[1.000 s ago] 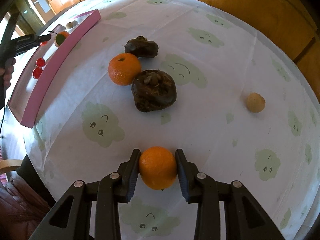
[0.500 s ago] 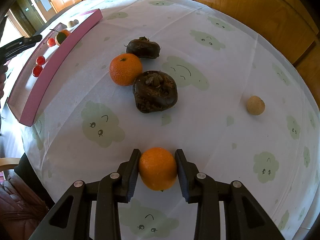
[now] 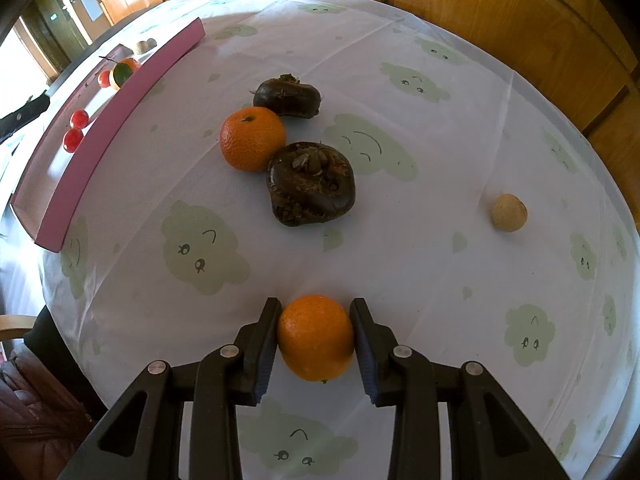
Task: Organize fruits
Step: 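Carry the orange into the tray and open the right gripper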
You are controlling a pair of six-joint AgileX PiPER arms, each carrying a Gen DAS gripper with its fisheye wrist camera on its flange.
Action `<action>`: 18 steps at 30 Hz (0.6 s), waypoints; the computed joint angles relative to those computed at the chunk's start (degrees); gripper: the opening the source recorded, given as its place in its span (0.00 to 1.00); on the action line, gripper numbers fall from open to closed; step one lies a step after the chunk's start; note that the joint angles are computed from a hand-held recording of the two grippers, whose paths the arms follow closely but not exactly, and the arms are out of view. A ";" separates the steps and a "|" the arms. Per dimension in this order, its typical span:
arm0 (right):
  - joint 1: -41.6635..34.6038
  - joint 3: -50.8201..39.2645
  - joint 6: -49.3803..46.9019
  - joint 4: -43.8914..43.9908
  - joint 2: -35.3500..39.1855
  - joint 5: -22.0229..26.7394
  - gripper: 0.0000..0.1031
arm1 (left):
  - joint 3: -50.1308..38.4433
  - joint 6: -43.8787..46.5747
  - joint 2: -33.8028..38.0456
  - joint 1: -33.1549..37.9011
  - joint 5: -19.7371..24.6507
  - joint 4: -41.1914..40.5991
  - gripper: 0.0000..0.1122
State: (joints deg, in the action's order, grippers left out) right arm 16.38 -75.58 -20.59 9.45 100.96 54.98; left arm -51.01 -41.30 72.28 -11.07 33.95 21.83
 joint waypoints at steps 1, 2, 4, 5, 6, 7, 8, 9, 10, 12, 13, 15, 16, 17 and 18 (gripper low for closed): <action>0.05 0.15 0.00 -0.08 0.09 -0.31 0.35 | 0.32 -0.90 -0.30 -0.56 0.14 0.78 0.45; 0.14 0.29 0.06 -0.19 0.02 -0.51 0.35 | 0.54 -1.18 -0.53 -0.85 0.24 0.86 0.45; 0.30 0.42 0.19 -0.39 -0.06 -0.66 0.35 | 0.77 -1.18 -0.69 -1.06 0.41 0.45 0.46; 0.26 0.41 0.19 -0.31 -0.06 -0.63 0.35 | 0.90 -1.10 -0.74 -1.14 0.49 0.28 0.46; 0.21 0.39 0.20 -0.23 -0.07 -0.57 0.35 | 0.95 -1.18 -0.75 -1.23 0.58 0.34 0.46; 0.21 0.40 0.22 -0.24 -0.10 -0.55 0.35 | 1.07 -1.62 -0.85 -1.49 0.76 0.66 0.46; 0.24 0.39 0.26 -0.30 -0.12 -0.55 0.35 | 1.22 -1.74 -0.94 -1.55 0.78 0.73 0.47; 0.21 0.32 0.25 -0.27 -0.05 -0.53 0.35 | 1.42 -1.96 -1.10 -1.64 0.81 0.90 0.48; 0.16 0.21 0.27 -0.21 0.01 -0.42 0.35 | 1.55 -2.31 -1.21 -1.77 0.91 1.09 0.48; -0.01 -0.07 0.21 -0.01 0.19 -0.23 0.35 | 1.68 -2.73 -1.36 -2.01 1.10 1.24 0.49; -0.06 -0.15 0.20 0.00 0.22 -0.16 0.35 | 1.78 -3.01 -1.43 -2.12 1.24 1.47 0.50; -0.10 -0.25 0.20 0.00 0.26 -0.05 0.35 | 1.96 -3.33 -1.53 -2.12 1.38 1.89 0.50; -0.10 -0.25 0.20 0.00 0.26 -0.05 0.35 | 2.11 -3.75 -1.66 -2.21 1.49 2.34 0.50; -0.12 -0.29 0.21 0.02 0.28 -0.04 0.35 | 2.22 -4.31 -1.78 -2.30 1.71 2.94 0.50; -0.13 -0.34 0.19 -0.02 0.34 -0.07 0.35 | 2.37 -4.78 -1.89 -2.29 1.80 3.47 0.51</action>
